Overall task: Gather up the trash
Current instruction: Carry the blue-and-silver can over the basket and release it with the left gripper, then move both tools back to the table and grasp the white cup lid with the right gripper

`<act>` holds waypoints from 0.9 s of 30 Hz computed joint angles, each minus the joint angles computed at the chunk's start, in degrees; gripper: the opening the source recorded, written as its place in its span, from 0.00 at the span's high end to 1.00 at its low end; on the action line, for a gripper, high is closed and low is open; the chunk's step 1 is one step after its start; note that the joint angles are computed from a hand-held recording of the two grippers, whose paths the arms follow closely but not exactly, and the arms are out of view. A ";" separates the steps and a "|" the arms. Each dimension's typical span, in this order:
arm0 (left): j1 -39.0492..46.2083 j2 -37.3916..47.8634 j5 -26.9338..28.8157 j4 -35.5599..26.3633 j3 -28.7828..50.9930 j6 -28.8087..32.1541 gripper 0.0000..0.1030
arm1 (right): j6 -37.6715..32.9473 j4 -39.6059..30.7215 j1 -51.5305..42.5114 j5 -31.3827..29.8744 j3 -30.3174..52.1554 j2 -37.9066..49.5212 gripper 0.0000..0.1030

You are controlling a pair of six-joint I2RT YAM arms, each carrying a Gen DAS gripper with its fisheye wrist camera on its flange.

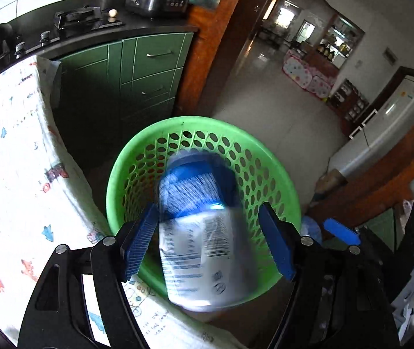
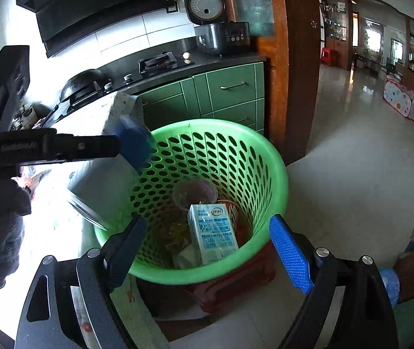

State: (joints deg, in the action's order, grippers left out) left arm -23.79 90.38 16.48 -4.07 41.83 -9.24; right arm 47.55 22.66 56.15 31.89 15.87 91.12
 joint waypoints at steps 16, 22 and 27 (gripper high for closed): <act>20.11 -32.16 5.52 -14.45 -14.43 12.07 0.26 | 0.45 -5.75 9.83 1.94 8.12 0.22 0.18; 42.88 -39.30 13.59 -26.27 -14.97 29.78 0.26 | -1.59 -8.94 13.20 1.62 16.86 4.84 0.18; 64.34 -30.36 21.67 -31.72 -10.06 47.08 0.26 | -4.37 -10.19 14.59 -1.36 24.72 10.18 0.18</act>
State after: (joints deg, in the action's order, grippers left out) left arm 40.55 60.02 38.15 -35.80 31.77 37.84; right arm 43.18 12.47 70.75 30.53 40.59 101.30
